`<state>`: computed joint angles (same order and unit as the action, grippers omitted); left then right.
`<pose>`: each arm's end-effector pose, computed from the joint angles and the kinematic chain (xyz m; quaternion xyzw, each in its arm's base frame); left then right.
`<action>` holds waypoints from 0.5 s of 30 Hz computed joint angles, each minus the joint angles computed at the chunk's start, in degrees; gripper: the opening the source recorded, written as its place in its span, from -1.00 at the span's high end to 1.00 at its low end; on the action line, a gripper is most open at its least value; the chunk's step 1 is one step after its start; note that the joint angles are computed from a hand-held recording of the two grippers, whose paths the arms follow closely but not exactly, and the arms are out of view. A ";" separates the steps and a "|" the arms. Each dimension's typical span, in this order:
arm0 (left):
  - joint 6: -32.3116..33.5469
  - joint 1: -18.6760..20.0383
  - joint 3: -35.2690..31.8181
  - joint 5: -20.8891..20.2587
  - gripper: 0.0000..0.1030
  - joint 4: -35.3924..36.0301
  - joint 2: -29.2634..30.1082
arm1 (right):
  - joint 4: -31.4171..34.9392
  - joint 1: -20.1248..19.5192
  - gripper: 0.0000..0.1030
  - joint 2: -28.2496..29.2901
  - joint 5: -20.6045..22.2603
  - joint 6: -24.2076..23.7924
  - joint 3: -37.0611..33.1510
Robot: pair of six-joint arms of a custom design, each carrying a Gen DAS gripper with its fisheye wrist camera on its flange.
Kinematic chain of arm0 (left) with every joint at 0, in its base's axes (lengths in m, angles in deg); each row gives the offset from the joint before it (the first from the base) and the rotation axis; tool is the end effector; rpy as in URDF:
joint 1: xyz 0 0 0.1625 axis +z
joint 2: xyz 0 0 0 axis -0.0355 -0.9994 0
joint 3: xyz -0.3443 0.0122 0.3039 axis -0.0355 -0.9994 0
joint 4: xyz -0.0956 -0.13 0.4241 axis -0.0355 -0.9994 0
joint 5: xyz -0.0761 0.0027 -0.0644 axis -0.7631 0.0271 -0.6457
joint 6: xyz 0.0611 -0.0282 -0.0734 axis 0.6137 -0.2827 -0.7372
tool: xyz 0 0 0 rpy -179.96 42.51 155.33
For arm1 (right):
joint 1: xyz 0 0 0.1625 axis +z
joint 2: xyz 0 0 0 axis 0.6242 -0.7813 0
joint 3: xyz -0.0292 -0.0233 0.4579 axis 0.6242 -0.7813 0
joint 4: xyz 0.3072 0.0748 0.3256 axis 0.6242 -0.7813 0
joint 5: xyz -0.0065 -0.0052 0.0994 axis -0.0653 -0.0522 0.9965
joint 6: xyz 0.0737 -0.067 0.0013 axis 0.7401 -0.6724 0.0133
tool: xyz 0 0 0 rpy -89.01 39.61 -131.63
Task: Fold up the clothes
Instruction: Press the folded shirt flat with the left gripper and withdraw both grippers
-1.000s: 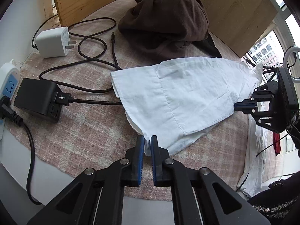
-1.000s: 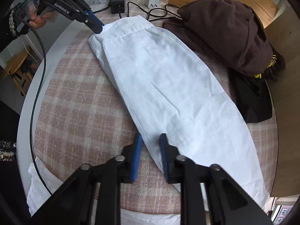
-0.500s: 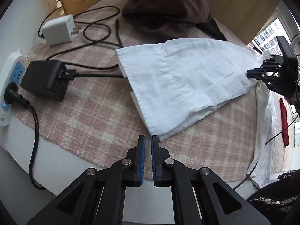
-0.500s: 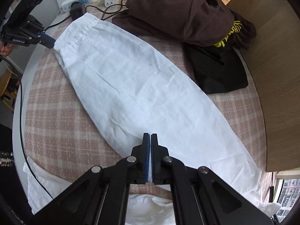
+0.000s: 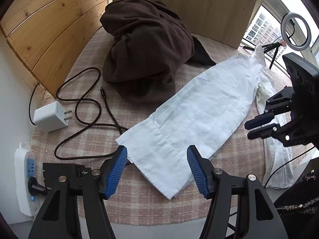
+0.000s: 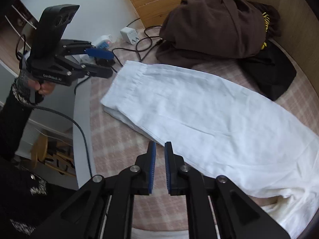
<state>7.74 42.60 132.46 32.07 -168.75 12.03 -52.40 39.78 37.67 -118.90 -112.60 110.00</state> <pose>-0.3595 -0.5795 -0.1026 -0.0692 0.9066 -0.2648 0.3212 -0.0648 -0.8111 0.2706 0.5480 -0.8143 -0.1815 0.0608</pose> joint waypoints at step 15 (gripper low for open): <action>-1.61 -4.93 8.55 -2.31 -0.15 -6.06 -1.15 | -9.25 -3.47 0.12 -4.12 8.43 37.36 14.29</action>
